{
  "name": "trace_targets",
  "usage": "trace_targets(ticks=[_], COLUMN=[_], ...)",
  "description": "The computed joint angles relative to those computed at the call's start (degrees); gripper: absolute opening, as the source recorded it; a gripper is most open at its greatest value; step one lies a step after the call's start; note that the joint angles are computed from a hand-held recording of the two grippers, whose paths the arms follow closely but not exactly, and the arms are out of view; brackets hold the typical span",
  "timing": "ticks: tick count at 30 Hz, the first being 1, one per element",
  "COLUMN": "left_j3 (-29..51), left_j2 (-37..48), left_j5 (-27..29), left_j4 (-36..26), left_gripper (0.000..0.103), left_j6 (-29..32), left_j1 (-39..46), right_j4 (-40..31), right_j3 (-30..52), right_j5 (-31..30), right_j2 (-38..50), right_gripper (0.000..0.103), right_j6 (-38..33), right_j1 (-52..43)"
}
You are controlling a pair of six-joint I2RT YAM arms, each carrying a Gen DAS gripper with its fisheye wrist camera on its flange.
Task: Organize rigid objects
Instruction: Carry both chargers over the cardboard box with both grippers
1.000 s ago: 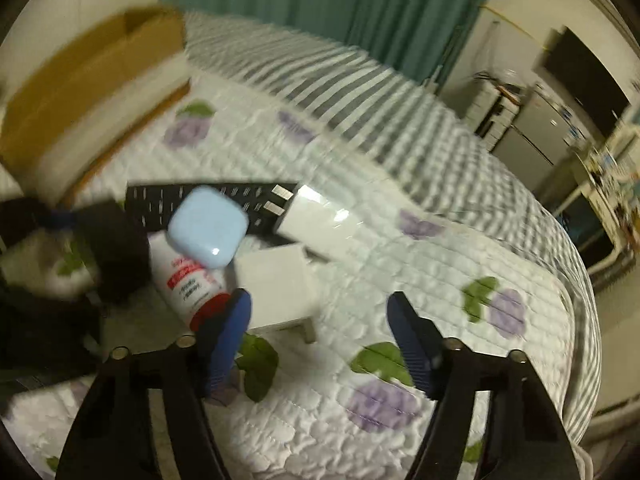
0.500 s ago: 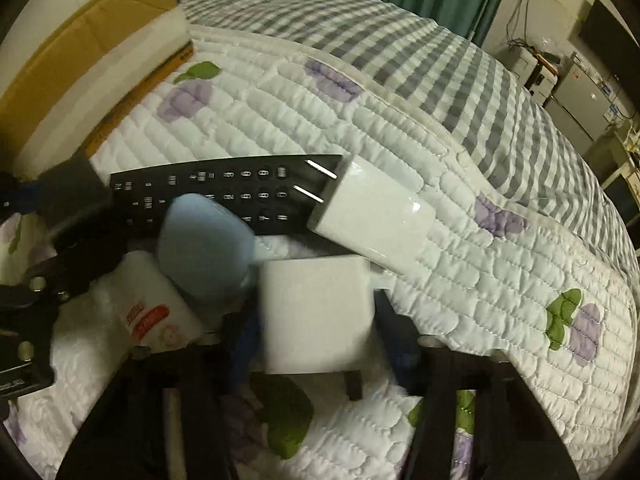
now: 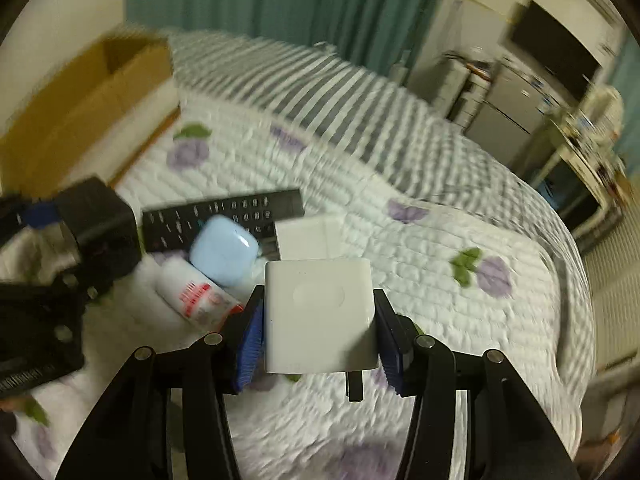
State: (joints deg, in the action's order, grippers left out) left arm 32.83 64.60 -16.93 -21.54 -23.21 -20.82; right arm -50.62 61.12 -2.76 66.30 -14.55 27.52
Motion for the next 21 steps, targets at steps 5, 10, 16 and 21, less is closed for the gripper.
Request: trace_targets(ticks=[5, 10, 16, 21], left_j3=[2.41, 7.5, 13.48, 14.69], left_j2=[-11.42, -19.53, -22.45, -19.58], left_j5=[5.17, 12.75, 25.26, 34.89], left_j4=[-9.28, -19.68, -25.47, -24.99], left_gripper=[0.067, 0.067, 0.067, 0.068], left_j6=[7.2, 16.67, 32.87, 43.08], left_j1=[4.12, 15.6, 38.26, 53.84], right_j4=[-4.66, -8.6, -13.44, -13.64], right_j3=[5.87, 14.75, 28.37, 35.57], right_j5=[5.35, 12.76, 22.25, 24.87], right_j2=[-4.77, -3.2, 3.01, 9.84], right_gripper=[0.05, 0.05, 0.05, 0.05], right_j6=[10.45, 19.65, 27.73, 31.57], right_j1=[4.92, 13.94, 30.4, 37.75])
